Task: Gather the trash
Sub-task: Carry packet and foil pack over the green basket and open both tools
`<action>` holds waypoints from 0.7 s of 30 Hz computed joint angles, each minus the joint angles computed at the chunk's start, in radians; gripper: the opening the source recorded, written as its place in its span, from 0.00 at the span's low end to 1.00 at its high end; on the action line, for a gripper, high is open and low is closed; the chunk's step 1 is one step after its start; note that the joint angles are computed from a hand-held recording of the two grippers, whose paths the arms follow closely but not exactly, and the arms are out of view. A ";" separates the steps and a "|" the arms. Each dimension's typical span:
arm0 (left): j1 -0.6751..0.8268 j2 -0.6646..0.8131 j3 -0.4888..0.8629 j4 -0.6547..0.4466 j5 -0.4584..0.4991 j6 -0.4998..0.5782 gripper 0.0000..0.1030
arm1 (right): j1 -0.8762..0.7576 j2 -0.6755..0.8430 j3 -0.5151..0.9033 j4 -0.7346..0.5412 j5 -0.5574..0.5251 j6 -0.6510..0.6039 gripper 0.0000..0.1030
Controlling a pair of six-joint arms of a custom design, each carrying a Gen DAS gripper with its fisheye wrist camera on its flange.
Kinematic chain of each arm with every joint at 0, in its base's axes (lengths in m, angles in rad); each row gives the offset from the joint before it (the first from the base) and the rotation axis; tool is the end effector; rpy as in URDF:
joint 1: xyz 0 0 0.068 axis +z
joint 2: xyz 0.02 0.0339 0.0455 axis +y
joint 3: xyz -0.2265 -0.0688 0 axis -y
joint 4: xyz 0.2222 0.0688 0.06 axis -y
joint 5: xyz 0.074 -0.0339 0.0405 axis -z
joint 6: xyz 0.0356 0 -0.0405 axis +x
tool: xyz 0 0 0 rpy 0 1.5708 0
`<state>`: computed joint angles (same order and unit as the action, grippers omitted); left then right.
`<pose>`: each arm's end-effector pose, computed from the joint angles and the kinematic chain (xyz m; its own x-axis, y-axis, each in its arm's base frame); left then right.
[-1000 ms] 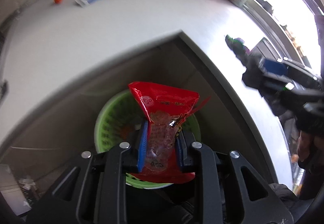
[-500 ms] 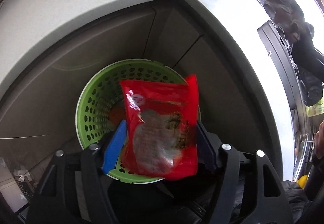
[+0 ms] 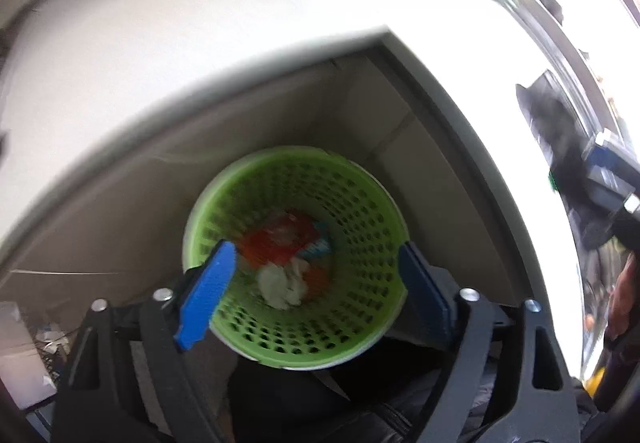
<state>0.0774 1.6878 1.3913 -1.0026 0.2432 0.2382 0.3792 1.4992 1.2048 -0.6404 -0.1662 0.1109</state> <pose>0.3054 0.0151 0.2263 -0.9358 0.1571 -0.3155 0.2163 0.9628 -0.1621 0.2753 0.1160 0.2446 -0.7932 -0.1986 -0.5756 -0.3708 0.9073 0.1980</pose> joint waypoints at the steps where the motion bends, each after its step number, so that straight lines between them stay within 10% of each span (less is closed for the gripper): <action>1: 0.013 -0.029 -0.003 0.006 -0.015 -0.009 0.83 | 0.003 0.002 -0.001 0.000 -0.003 -0.001 0.52; 21: 0.221 -0.242 0.065 0.007 -0.177 -0.070 0.93 | 0.186 0.219 0.002 0.086 0.019 -0.020 0.58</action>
